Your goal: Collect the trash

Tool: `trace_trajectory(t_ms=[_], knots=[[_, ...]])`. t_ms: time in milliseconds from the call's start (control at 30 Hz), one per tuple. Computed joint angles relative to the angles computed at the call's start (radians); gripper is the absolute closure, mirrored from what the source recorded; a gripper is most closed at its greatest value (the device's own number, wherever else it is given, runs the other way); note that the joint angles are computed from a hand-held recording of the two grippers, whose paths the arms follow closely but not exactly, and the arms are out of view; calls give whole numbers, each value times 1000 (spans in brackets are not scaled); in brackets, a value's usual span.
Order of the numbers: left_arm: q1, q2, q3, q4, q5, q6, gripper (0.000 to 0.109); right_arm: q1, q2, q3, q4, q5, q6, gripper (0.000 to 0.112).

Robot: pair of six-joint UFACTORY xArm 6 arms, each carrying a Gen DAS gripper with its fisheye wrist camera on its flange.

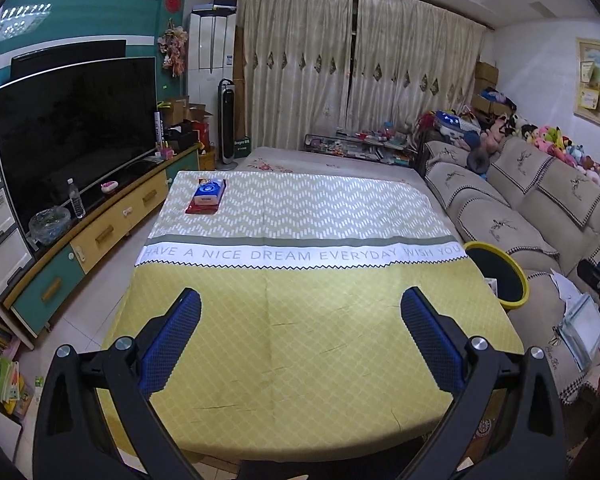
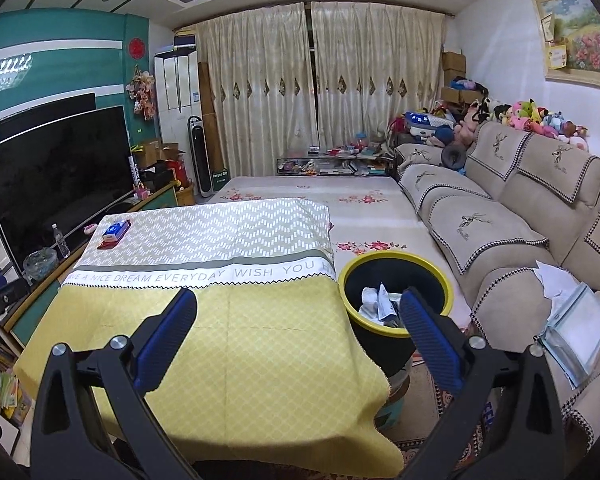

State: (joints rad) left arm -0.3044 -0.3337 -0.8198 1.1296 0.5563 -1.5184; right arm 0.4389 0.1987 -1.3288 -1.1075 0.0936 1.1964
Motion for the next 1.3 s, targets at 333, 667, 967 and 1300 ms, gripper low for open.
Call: trace_trajectory(t_ms=[333,667,967,1300], knots=[[29,-19,17,19,-1,-26,10,4,25,-19,73,-2,-73,16],[30,20,-7,7,-13,-5,10,2,45,-28,124,-4,-110,16],[23,36,-20,4,-11,2,10,-1,53,-32,136,-9,-115,16],[28,45,-25,3,-19,10,10,-2,55,-35,136,-8,-116,16]])
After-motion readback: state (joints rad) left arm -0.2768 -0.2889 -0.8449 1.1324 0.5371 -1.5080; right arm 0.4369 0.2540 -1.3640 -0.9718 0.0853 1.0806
